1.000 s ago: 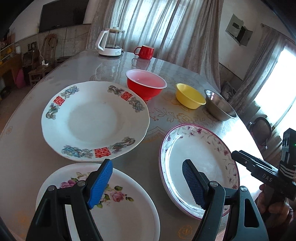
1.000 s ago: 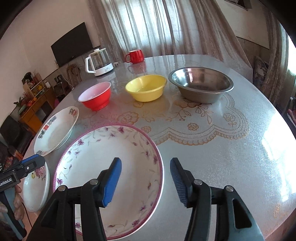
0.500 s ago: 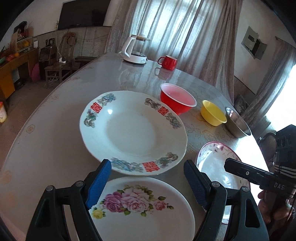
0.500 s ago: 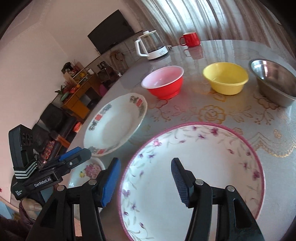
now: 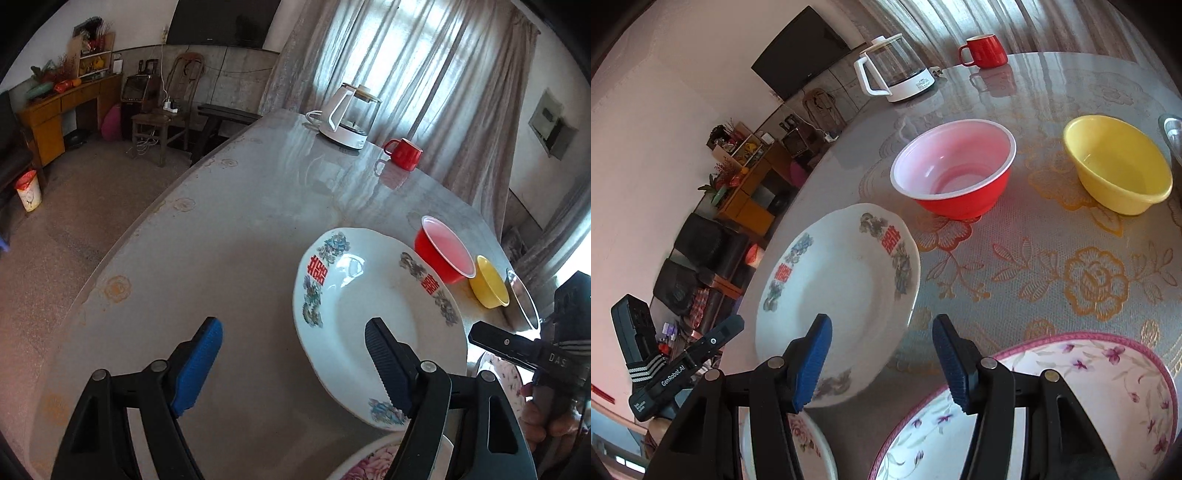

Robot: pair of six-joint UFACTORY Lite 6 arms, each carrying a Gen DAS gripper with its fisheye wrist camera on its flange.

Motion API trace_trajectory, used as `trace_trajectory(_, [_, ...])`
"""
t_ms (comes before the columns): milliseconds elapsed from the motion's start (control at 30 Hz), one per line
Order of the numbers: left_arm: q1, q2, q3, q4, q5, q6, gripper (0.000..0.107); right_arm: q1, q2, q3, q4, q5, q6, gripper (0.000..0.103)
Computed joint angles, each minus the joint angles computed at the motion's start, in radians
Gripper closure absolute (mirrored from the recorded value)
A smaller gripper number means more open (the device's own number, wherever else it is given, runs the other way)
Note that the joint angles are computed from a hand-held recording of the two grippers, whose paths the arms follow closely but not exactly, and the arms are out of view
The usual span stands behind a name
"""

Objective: Organize plates and bowls
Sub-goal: 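Grip the double-happiness plate rim with the right tool while the left tool grips its opposite rim, then lift the double-happiness plate with both tools toward the purple-floral plate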

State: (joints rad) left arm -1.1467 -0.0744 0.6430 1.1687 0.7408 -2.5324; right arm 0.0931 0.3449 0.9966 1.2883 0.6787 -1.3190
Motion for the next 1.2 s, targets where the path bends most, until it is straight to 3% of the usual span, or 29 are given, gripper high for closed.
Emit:
trace_trajectory(133, [0.114, -0.008, -0.046, 0.122, -0.14, -0.043, 0.044, 0.02, 0.096, 0.095, -0.043, -0.005, 0.069, 0.046])
trace_trajectory(267, [0.189, 0.01, -0.054, 0.235, -0.231, -0.094, 0.051, 0.03, 0.132, 0.125, -0.053, -0.021, 0.084, 0.046])
trace_trajectory(367, [0.235, 0.038, -0.044, 0.333, -0.287, -0.153, 0.054, 0.05, 0.138, 0.136, -0.054, -0.051, 0.085, 0.05])
trace_trajectory(433, [0.266, 0.059, -0.03, 0.367, -0.312, -0.157, 0.054, 0.057, 0.15, 0.151, -0.054, -0.036, 0.078, 0.062])
trace_trajectory(467, [0.284, 0.074, -0.019, 0.37, -0.332, -0.151, 0.054, 0.066, 0.153, 0.159, -0.069, -0.048, 0.095, 0.064])
trace_trajectory(567, [0.343, 0.118, 0.016, 0.411, -0.412, -0.159, 0.067, 0.092, 0.16, 0.181, -0.112, -0.07, 0.13, 0.064])
trace_trajectory(633, [0.35, 0.136, 0.04, 0.385, -0.419, -0.108, 0.07, 0.092, 0.177, 0.198, -0.13, -0.062, 0.144, 0.065])
trace_trajectory(700, [0.359, 0.147, 0.05, 0.465, -0.45, -0.166, 0.075, 0.1, 0.213, 0.232, -0.161, -0.052, 0.174, 0.069])
trace_trajectory(800, [0.339, 0.171, 0.07, 0.432, -0.421, -0.117, 0.076, 0.11, 0.23, 0.252, -0.192, -0.05, 0.193, 0.068])
trace_trajectory(900, [0.349, 0.139, 0.027, 0.567, -0.447, -0.278, 0.077, 0.103, 0.24, 0.272, -0.203, -0.035, 0.204, 0.068])
trace_trajectory(1200, [0.288, 0.077, -0.011, 0.572, -0.433, -0.31, 0.077, 0.104, 0.207, 0.231, -0.191, -0.065, 0.18, 0.065])
